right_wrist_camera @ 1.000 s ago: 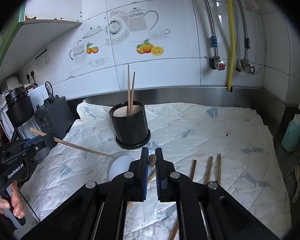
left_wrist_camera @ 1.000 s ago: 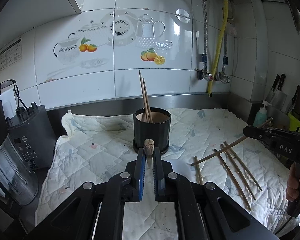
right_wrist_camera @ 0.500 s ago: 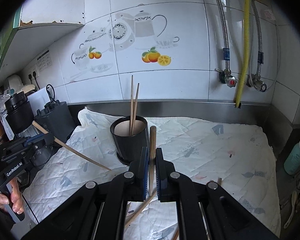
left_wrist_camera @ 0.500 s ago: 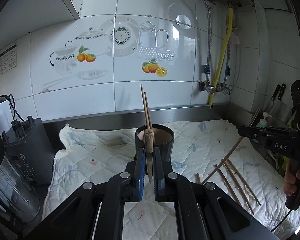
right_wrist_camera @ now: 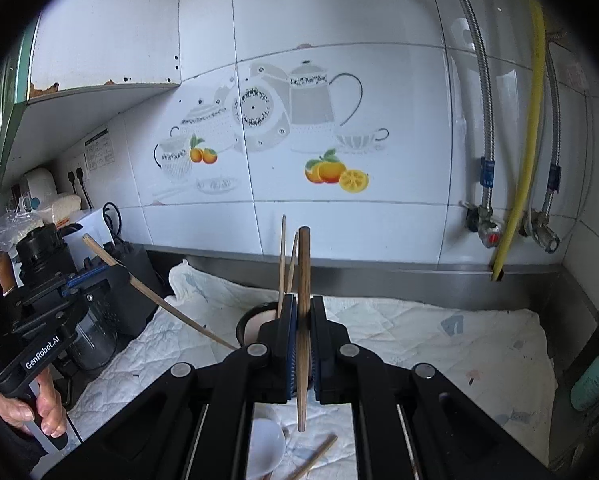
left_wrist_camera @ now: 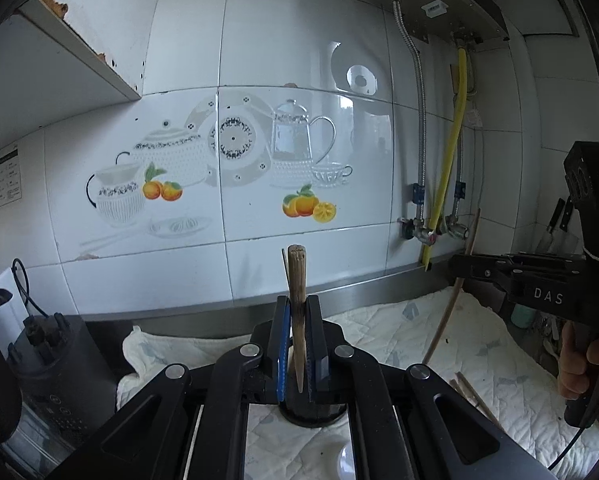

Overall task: Organize utensils
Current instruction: 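Carry both held chopsticks over the black holder and lower them in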

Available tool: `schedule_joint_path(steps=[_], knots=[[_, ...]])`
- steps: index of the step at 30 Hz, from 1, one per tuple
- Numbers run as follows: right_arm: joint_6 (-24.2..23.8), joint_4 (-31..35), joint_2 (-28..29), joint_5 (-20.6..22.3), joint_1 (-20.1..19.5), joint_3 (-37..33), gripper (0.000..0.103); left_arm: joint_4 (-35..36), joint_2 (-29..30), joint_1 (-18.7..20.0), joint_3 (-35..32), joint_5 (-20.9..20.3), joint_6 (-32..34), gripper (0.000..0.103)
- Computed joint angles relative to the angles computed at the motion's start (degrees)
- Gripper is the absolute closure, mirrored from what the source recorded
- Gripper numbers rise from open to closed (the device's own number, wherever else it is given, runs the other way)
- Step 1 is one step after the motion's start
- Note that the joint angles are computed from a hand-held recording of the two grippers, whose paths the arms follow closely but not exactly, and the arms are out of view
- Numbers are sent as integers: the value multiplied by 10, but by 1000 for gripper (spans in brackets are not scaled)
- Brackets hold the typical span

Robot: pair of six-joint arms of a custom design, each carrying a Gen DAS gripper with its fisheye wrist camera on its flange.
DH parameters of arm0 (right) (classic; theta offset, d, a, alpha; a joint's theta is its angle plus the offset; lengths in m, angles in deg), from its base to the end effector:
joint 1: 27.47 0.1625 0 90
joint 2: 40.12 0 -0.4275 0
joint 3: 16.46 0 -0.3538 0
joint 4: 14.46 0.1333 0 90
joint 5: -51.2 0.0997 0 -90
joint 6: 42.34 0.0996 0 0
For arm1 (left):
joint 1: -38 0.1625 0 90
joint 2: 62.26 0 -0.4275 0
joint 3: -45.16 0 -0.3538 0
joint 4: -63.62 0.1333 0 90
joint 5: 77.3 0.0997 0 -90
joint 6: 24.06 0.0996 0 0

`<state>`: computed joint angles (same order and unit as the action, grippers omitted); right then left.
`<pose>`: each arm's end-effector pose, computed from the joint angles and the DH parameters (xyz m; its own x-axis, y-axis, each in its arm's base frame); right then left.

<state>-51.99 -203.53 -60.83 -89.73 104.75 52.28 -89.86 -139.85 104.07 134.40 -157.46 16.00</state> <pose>0.5441 -0.5163 0.0887 -0.7893 -0.0548 0.6116 -0.5628 0.4630 -0.6848 -0.0967 -0.5885 0.5263 -0.5697 0.5754 -0.5868 0.8065 0.2542 -0.5337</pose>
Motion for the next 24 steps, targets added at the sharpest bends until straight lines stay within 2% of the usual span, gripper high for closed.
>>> schedule_joint_path(steps=[6,13,17,24], knots=[[-48,5,34,19,-4,-96,95,10,35,-9,-50,3,-11,96],[-72,23,70,31,-18,-175,95,17,56,-14,-85,0,-13,96],[-70,40,83,35,-27,-204,95,23,69,-11,-102,-8,-21,96],[-23,77,85,47,-47,-196,94,34,100,1,-113,0,-25,96]])
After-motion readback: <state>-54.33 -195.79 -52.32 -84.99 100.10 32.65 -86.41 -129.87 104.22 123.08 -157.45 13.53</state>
